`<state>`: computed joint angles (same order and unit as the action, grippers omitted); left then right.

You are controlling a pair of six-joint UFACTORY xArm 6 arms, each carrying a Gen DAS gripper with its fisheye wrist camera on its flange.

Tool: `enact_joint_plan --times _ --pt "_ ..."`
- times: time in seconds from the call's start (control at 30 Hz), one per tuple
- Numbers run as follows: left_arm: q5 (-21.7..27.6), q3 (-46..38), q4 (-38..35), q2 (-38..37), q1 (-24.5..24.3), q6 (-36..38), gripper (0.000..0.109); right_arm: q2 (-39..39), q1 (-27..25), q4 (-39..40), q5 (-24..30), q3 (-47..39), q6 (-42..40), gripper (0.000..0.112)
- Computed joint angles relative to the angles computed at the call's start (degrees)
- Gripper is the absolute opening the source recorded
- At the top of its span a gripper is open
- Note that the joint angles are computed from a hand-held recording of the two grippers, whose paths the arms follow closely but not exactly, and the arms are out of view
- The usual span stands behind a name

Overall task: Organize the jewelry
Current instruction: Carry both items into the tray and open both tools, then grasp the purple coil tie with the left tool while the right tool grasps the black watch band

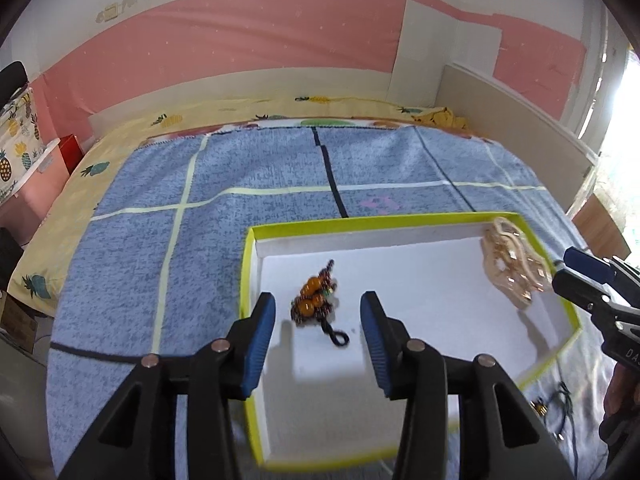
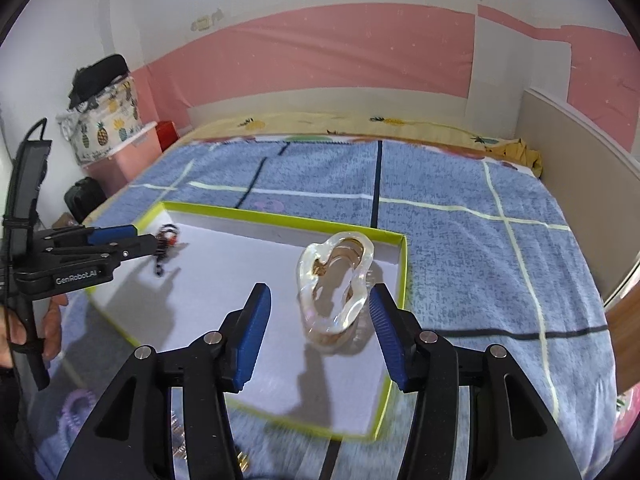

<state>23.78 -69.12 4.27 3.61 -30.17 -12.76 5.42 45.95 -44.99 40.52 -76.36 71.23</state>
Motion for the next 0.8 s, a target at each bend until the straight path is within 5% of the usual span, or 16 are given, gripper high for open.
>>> enact_joint_plan --times 0.23,0.8 --pt "-2.3 12.1 -1.3 -13.0 -1.8 1.6 0.046 -8.4 7.6 -3.0 3.1 6.2 6.3 0.063" --pt "1.0 38.7 5.3 -46.2 -8.0 -9.8 0.046 -18.9 28.0 -7.2 20.5 14.1 22.1 0.063"
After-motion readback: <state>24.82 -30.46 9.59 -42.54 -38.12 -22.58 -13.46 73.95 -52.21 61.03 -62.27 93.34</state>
